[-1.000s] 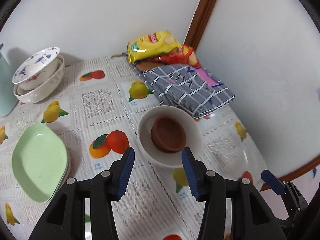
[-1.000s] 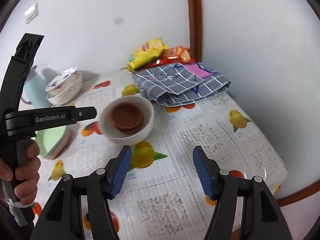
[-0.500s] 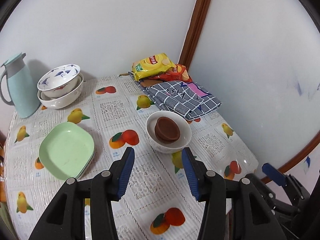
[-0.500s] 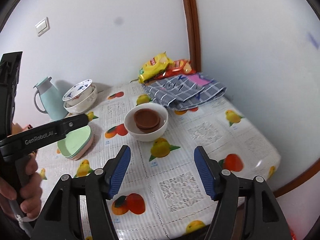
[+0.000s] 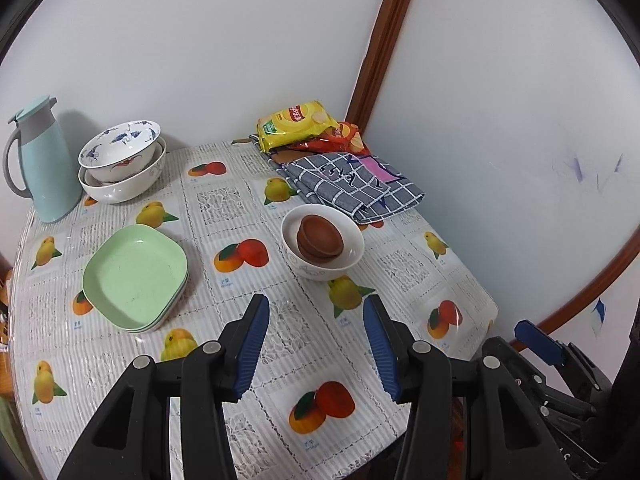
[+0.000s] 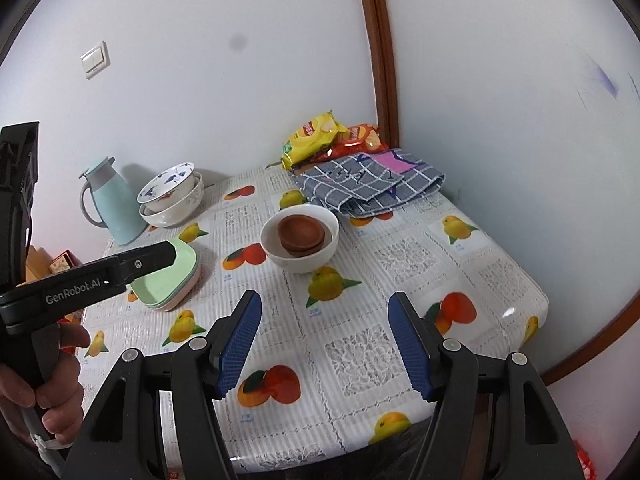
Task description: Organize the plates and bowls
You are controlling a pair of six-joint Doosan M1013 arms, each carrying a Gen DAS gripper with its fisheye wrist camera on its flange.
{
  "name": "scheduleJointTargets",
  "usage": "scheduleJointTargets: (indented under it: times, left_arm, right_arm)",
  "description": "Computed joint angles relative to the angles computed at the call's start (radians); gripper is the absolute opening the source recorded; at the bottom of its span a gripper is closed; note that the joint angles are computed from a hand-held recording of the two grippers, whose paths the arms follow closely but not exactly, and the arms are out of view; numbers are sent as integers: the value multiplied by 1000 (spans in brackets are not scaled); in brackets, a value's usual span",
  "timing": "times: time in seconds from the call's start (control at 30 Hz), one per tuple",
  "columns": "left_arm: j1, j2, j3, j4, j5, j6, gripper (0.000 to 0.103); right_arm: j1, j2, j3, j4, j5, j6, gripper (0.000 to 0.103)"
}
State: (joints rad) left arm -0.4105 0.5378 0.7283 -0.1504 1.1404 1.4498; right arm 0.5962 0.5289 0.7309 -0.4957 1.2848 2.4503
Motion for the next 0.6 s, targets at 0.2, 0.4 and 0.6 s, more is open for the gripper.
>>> scheduleJointTargets:
  times: [0.2,0.4,0.6]
  left_arm:
    - [-2,-4,6,1,-3,-6,47]
    - [2,4,-5,4,0,-18,47]
    - [13,29,-39,-2,18,-28,47]
  right_arm:
    - [11,-15,32,-26,0,27,65]
    - [17,-6,18,-55,17,11,65]
    - [9,8,3,-33,14,-3,65]
